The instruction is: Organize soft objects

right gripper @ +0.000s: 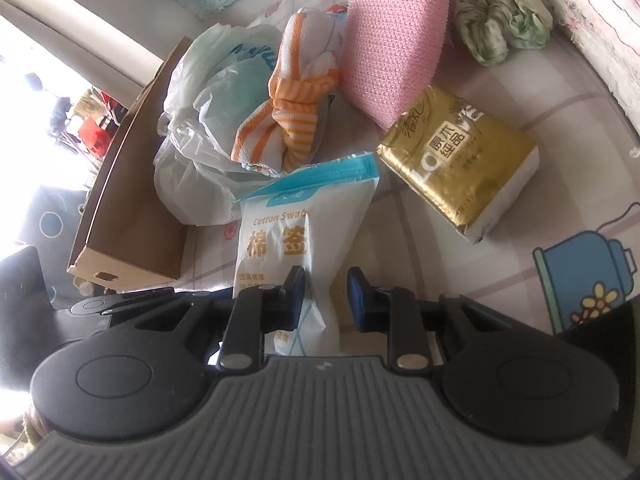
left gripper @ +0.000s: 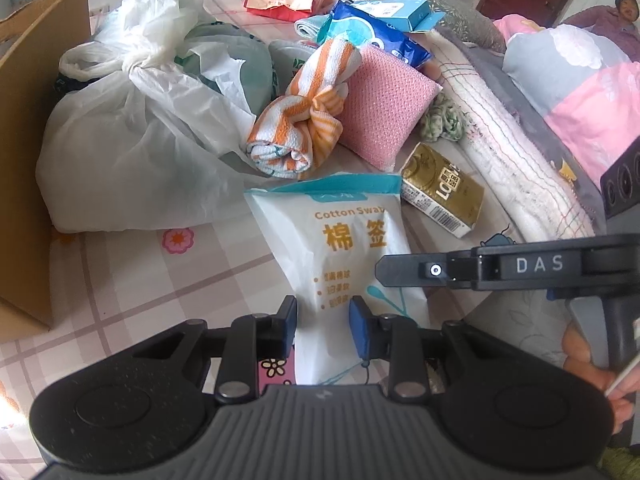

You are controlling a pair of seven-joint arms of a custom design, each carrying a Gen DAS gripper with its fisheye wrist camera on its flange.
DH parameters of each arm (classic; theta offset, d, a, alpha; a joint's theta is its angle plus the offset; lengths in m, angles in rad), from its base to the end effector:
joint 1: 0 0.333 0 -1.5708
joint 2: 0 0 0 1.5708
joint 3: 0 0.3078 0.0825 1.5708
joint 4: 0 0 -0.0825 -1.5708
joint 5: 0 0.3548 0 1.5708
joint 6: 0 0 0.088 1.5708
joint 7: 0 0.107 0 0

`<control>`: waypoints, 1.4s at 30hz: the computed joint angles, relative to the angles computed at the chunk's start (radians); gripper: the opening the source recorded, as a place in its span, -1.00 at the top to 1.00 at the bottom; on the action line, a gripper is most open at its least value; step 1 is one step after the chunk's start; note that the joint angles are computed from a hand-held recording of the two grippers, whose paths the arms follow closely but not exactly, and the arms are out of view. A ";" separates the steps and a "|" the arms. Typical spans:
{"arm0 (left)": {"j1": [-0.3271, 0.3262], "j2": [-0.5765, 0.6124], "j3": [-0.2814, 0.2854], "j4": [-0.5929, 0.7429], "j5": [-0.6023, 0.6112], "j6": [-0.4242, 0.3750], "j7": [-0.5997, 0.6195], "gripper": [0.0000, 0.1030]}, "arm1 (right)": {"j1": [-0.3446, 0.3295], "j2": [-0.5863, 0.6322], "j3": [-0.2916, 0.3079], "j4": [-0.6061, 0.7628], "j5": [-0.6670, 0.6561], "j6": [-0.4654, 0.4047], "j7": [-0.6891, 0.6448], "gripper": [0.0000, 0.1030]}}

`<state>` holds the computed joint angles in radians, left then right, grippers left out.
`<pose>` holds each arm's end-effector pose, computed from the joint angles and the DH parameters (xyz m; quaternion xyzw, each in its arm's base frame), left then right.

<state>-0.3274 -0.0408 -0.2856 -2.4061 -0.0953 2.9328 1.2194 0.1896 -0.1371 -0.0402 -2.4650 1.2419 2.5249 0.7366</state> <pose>0.4194 -0.2884 0.4047 -0.6162 0.7363 -0.2714 0.0672 0.4532 0.0587 0.3728 -0.6467 0.6545 0.0934 0.3804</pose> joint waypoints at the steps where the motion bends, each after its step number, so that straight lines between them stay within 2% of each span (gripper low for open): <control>1: -0.003 0.003 0.002 0.001 -0.023 0.002 0.014 0.43 | 0.000 0.002 -0.001 0.000 0.007 -0.004 -0.001 0.57; 5: -0.013 0.008 0.008 0.001 -0.128 0.011 0.081 0.47 | -0.009 0.003 -0.008 -0.003 0.016 -0.035 -0.011 0.57; 9: -0.021 -0.002 0.006 -0.007 -0.200 0.030 0.128 0.62 | -0.015 0.005 -0.008 -0.007 0.053 -0.048 -0.028 0.61; 14: -0.004 -0.039 -0.015 -0.025 -0.070 0.048 0.039 0.72 | -0.005 -0.052 0.003 -0.030 0.062 -0.013 -0.045 0.70; 19: 0.018 -0.123 -0.027 -0.059 -0.011 0.082 0.011 0.72 | 0.023 -0.123 -0.004 -0.035 0.037 0.011 -0.044 0.71; 22: 0.080 -0.196 -0.056 -0.079 0.049 0.094 -0.027 0.72 | 0.048 -0.144 -0.013 0.003 0.030 0.007 -0.065 0.71; 24: 0.152 -0.256 -0.090 -0.092 0.108 0.097 -0.062 0.72 | 0.069 -0.140 -0.014 0.048 0.036 0.001 -0.091 0.71; 27: 0.257 -0.341 -0.128 -0.095 0.174 0.076 -0.098 0.72 | 0.099 -0.097 -0.004 0.154 0.046 -0.022 -0.113 0.71; 30: 0.326 -0.405 -0.115 -0.087 0.200 0.041 -0.095 0.72 | 0.121 -0.018 0.024 0.297 0.043 -0.045 -0.106 0.71; 34: 0.422 -0.397 -0.092 -0.009 0.245 -0.047 -0.084 0.71 | 0.130 0.156 0.079 0.553 -0.007 -0.096 -0.015 0.71; 38: 0.431 -0.269 -0.005 0.130 0.250 -0.158 -0.021 0.71 | 0.137 0.395 0.144 0.872 -0.170 -0.130 0.200 0.69; 42: 0.389 -0.092 0.110 0.296 0.167 -0.264 0.090 0.71 | 0.181 0.649 0.156 1.215 -0.404 -0.186 0.456 0.69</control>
<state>0.0618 -0.1333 -0.1759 -2.1097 0.0714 2.6689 1.3096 0.3704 0.5120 0.1162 -1.2504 0.8379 2.3393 1.1922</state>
